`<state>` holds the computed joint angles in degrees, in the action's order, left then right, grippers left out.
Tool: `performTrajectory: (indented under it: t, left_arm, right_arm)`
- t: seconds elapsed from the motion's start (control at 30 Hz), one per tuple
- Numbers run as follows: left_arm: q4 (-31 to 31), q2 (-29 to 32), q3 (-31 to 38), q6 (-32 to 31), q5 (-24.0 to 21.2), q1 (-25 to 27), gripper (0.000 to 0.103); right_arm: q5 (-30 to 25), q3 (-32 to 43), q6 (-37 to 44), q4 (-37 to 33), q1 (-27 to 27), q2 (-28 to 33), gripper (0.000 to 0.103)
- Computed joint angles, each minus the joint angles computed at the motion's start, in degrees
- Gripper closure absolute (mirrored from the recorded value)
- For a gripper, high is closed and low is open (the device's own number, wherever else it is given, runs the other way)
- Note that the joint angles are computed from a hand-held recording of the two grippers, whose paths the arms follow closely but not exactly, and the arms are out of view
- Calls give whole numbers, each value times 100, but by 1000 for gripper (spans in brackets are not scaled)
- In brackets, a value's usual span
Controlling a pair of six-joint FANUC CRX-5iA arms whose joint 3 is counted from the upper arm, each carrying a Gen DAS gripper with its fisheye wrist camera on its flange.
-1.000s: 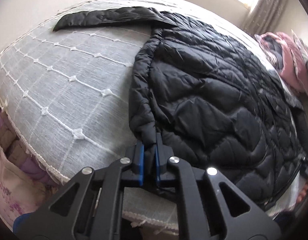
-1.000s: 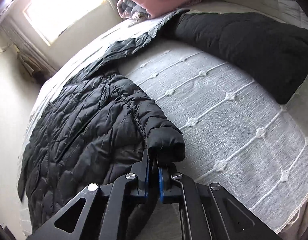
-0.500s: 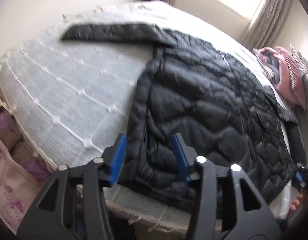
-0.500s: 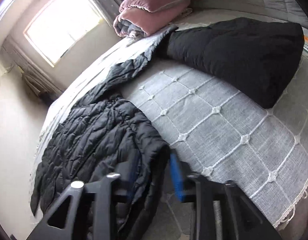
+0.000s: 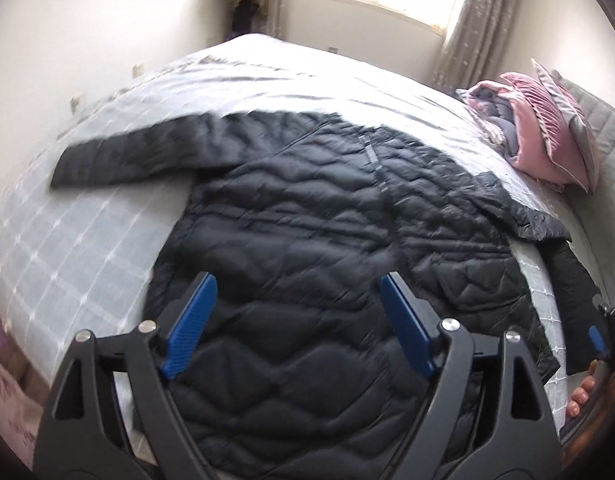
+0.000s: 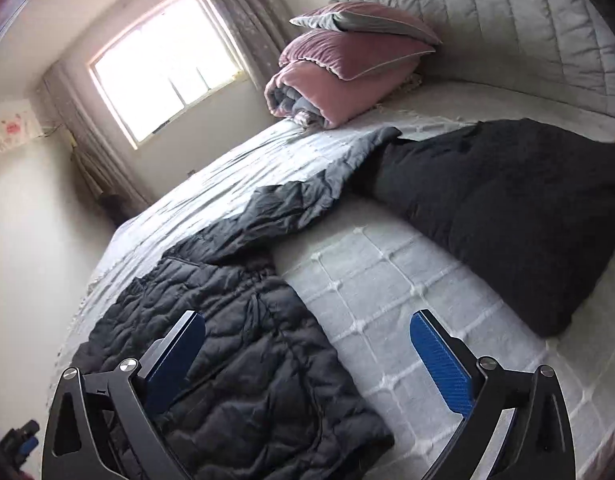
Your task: Fold large clothes
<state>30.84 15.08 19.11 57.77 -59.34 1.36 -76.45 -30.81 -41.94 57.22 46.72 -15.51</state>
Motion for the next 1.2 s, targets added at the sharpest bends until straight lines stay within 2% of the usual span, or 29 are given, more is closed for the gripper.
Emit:
performTrajectory:
  t: [0.07, 0.13, 0.17, 0.23, 0.3, 0.33, 0.37, 0.43, 0.47, 0.5, 0.57, 0.63, 0.7, 0.73, 0.8, 0.83, 0.87, 0.9, 0.97, 1.1, 1.2]
  left_arm:
    - [-104, 288, 565, 275, -220, -183, 14]
    - [-65, 714, 1230, 735, -494, -312, 3]
    - [-63, 921, 1507, 1007, -541, -366, 1]
    - [-112, 1285, 1881, 1629, -485, -476, 1]
    - [-543, 1719, 2282, 2291, -600, -594, 1]
    - [-657, 1826, 2331, 2393, -661, -621, 1]
    - [-825, 2087, 2573, 2504, -934, -652, 1]
    - [-961, 2866, 3629, 2713, -1951, -672, 7]
    - [-908, 3096, 3964, 2806, -2175, -650, 7]
    - [-832, 3166, 4059, 2912, -2120, -619, 7]
    - [-851, 2932, 3723, 2963, -1621, -605, 7]
    - [-945, 2811, 3577, 2864, -1389, -633, 7]
    - [-1058, 2867, 3661, 2788, -1482, -674, 7]
    - [-1131, 3047, 3963, 2787, -1751, -692, 7]
    - [-1102, 3315, 4369, 2721, -2136, -702, 7]
    - [-1115, 3503, 4708, 2742, -2318, -681, 7]
    - [-1143, 3579, 4846, 2769, -2347, -674, 7]
    - [-1183, 3651, 4982, 2821, -2351, -663, 7]
    - [-1171, 3583, 4864, 2818, -2280, -609, 7]
    - [-935, 3823, 5215, 2777, -2644, -559, 7]
    - [-807, 3658, 4898, 2519, -2494, -562, 7]
  right_arm:
    - [267, 96, 467, -176, -408, -17, 0]
    - [692, -6, 548, -199, -727, -122, 0]
    - [1116, -72, 571, -252, -1046, -175, 0]
    - [1511, -71, 690, -477, -1424, -172, 0]
    - [1892, 30, 1121, -865, -1878, -81, 0]
    - [2108, -2, 1243, -944, -2070, -105, 1]
    - [2464, -55, 1363, -989, -2373, -123, 1]
    - [2964, -152, 1399, -991, -2827, -134, 2]
    - [3200, -154, 1356, -974, -3129, -57, 4]
    - [3363, -128, 1348, -975, -3323, 32, 4]
    - [4094, -104, 1322, -966, -3848, 272, 7]
    - [4589, 69, 1583, -1153, -4190, 557, 11]
    - [4451, 414, 1896, -1319, -4336, 899, 12]
    - [4193, 659, 2064, -1479, -4361, 1097, 13]
    - [3834, 1047, 2292, -1688, -4428, 1435, 26]
    - [3656, 1261, 2500, -1859, -4455, 1611, 47]
    - [3501, 1476, 2768, -2099, -4482, 1774, 83]
    - [3373, 1606, 2916, -2227, -4503, 1862, 97]
    - [3035, 1651, 2679, -1805, -4434, 1943, 98]
    - [1971, 1817, 2799, -877, -4149, 1955, 100]
    - [1395, 1877, 2942, -479, -4016, 1822, 100]
